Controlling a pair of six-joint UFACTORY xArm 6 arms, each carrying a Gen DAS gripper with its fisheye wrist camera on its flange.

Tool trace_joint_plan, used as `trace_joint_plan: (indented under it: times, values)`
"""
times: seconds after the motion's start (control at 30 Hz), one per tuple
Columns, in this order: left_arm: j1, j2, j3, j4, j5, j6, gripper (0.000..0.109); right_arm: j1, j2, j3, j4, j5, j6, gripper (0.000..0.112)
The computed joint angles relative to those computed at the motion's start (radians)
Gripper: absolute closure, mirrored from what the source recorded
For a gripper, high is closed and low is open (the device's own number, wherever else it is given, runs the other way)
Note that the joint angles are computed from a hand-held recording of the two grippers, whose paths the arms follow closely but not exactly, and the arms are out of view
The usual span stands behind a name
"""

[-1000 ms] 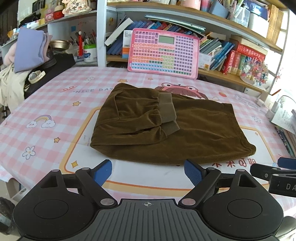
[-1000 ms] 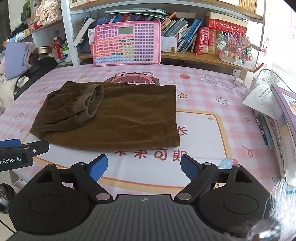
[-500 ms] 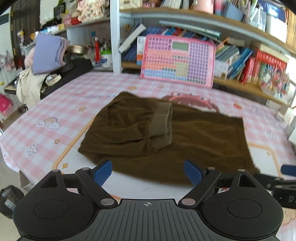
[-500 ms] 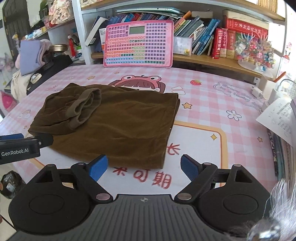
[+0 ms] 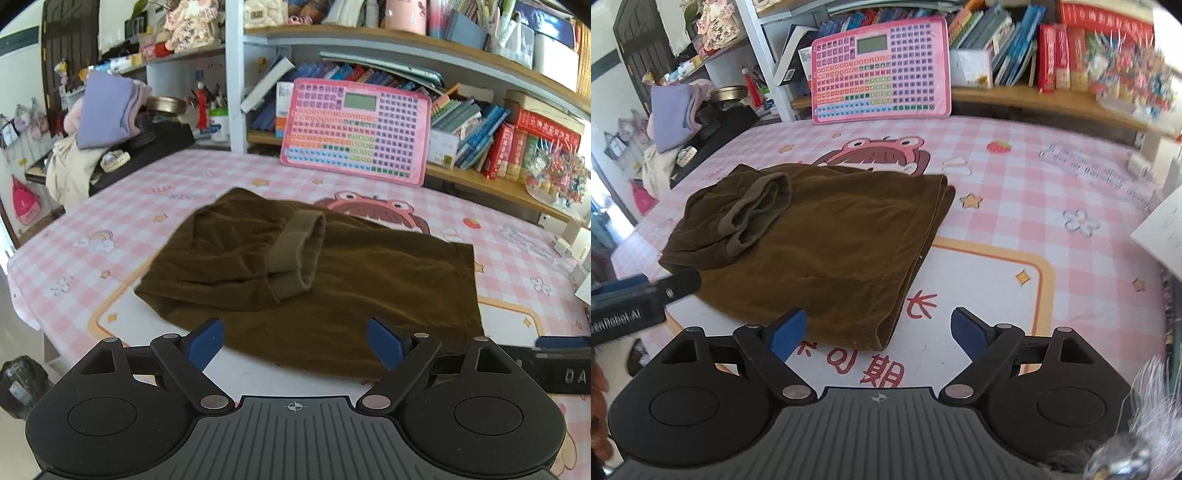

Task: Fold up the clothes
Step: 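Move the right gripper to the folded trouser edge and grasp it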

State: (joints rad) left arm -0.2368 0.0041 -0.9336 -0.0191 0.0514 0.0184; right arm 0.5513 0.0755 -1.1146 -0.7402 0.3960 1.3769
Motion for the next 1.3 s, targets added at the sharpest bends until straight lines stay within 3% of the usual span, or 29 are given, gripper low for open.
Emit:
trace_joint_plan:
  times: [0.23,0.33,0.47,0.63,0.87,1.17,1.3]
  values:
    - [-0.007,0.003,-0.005,0.163,0.019,-0.141,0.021,-0.062,-0.005,0.081,0.344,-0.166,-0.17,0.034]
    - [-0.004,0.007,-0.021,0.225,0.052,-0.204,0.021,-0.065,0.006,0.091,0.53,-0.201,-0.293,0.038]
    - [-0.007,0.016,-0.054,0.248,0.122,-0.24,0.021,-0.062,0.019,0.091,0.681,-0.219,-0.401,0.045]
    - [-0.021,0.025,-0.071,0.162,0.154,-0.151,0.021,-0.061,0.028,0.097,0.867,-0.238,-0.528,0.051]
    - [-0.04,0.038,-0.094,0.198,0.199,-0.148,0.021,-0.063,0.034,0.096,1.007,-0.243,-0.632,0.057]
    - [-0.082,0.036,-0.088,0.015,0.179,0.102,0.021,-0.056,0.076,0.027,1.384,-0.204,-0.901,0.066]
    - [-0.105,0.041,-0.096,-0.093,0.186,0.244,0.021,-0.061,0.115,-0.025,1.361,-0.177,-0.893,0.077]
